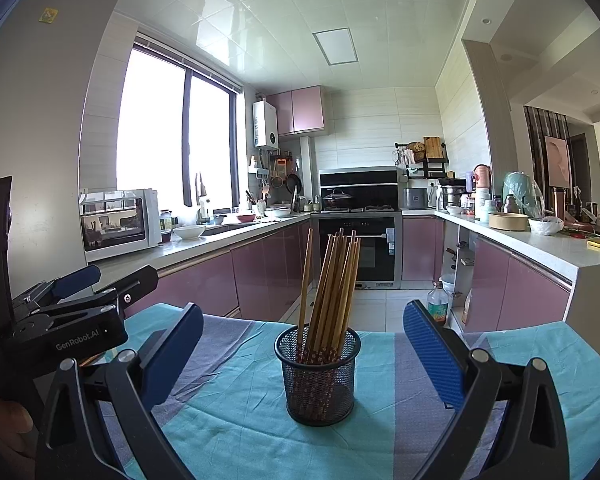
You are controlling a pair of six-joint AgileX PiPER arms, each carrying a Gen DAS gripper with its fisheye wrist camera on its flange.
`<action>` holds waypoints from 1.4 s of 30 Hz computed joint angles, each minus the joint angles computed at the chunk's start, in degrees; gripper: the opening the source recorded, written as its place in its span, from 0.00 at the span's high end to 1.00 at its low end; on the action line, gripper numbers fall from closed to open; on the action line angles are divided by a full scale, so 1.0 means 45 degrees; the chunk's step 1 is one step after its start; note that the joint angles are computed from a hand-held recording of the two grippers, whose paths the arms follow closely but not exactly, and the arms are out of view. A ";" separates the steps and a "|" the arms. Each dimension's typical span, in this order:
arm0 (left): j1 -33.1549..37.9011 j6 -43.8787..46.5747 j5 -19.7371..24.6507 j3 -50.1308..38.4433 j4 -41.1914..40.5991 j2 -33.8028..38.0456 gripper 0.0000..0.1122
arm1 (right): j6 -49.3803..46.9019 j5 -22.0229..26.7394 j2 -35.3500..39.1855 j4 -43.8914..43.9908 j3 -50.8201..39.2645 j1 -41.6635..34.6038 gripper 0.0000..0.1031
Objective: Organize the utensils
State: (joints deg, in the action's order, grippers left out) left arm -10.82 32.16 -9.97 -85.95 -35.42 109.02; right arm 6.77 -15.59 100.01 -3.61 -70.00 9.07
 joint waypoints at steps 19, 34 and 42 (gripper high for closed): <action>0.0059 0.0334 0.0125 -0.0163 -0.0329 0.0194 0.13 | -0.0513 0.0079 0.0105 0.0626 -0.0152 0.0100 0.06; 0.0100 0.0076 0.0143 -0.0261 0.0006 0.0358 0.13 | -0.0244 0.0137 0.0262 0.0503 -0.0333 0.0065 0.06; 0.0118 -0.0177 0.0152 -0.0247 0.0263 0.0375 0.13 | 0.0086 0.0111 0.0277 0.0172 -0.0311 0.0005 0.06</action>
